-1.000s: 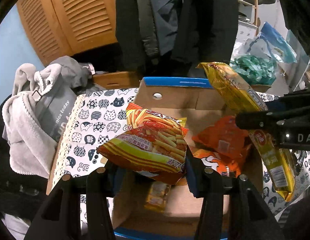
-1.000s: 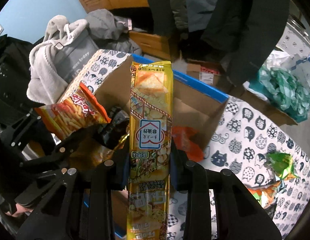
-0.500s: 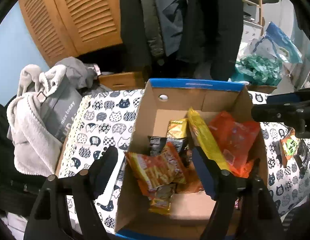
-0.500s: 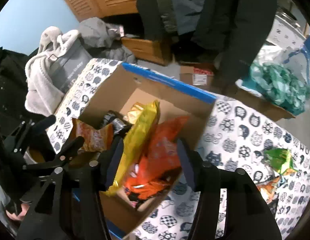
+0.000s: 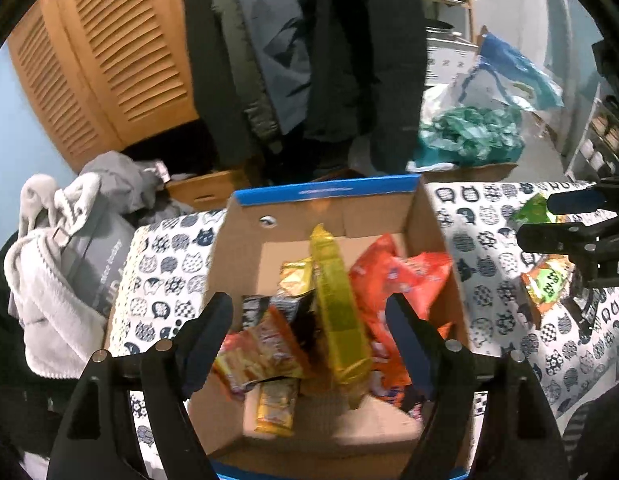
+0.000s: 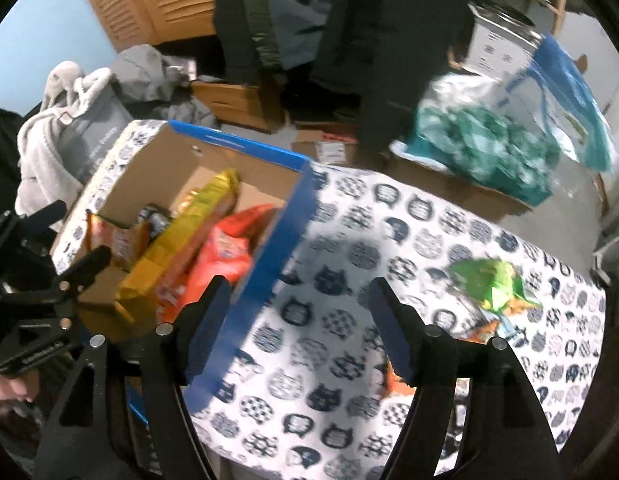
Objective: Organize snacks
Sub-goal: 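Move both open tools from the box back to the snack pile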
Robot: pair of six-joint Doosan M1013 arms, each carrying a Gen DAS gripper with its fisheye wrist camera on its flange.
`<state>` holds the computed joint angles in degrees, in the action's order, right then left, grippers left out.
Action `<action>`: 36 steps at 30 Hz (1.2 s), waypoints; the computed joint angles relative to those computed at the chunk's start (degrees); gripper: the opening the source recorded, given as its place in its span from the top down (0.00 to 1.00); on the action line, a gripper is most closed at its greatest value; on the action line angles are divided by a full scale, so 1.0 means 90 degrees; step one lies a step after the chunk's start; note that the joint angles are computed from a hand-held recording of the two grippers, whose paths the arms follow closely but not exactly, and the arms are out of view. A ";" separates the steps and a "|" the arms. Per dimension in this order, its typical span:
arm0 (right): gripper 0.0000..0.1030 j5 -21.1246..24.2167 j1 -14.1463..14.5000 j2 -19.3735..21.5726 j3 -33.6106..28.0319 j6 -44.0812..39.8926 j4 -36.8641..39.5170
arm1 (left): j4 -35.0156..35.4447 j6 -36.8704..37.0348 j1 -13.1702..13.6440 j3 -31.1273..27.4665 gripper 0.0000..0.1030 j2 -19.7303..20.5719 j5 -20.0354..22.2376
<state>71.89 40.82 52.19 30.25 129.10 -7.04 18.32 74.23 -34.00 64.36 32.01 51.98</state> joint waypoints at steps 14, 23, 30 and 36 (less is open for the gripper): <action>0.29 -0.0924 -0.0192 -0.1302 0.2666 0.1060 -0.0191 | -0.0560 0.0898 -0.0416 -0.0332 0.22 0.0197 0.0169; 0.29 -0.1414 -0.0308 -0.1949 0.4002 0.1771 -0.0174 | -0.0862 0.1426 -0.0676 -0.0697 0.22 0.0476 0.0495; 0.29 -0.1565 -0.0393 -0.2265 0.4768 0.2399 -0.0080 | -0.1010 0.1749 -0.0843 -0.0991 0.22 0.0733 0.0721; 0.29 -0.1921 -0.0509 -0.2466 0.5371 0.2904 0.0343 | -0.1196 0.1969 -0.0939 -0.1374 0.22 0.1036 0.1034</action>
<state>54.60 36.24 29.99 78.60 155.24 -3.95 7.55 91.96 -42.45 51.99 41.33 61.29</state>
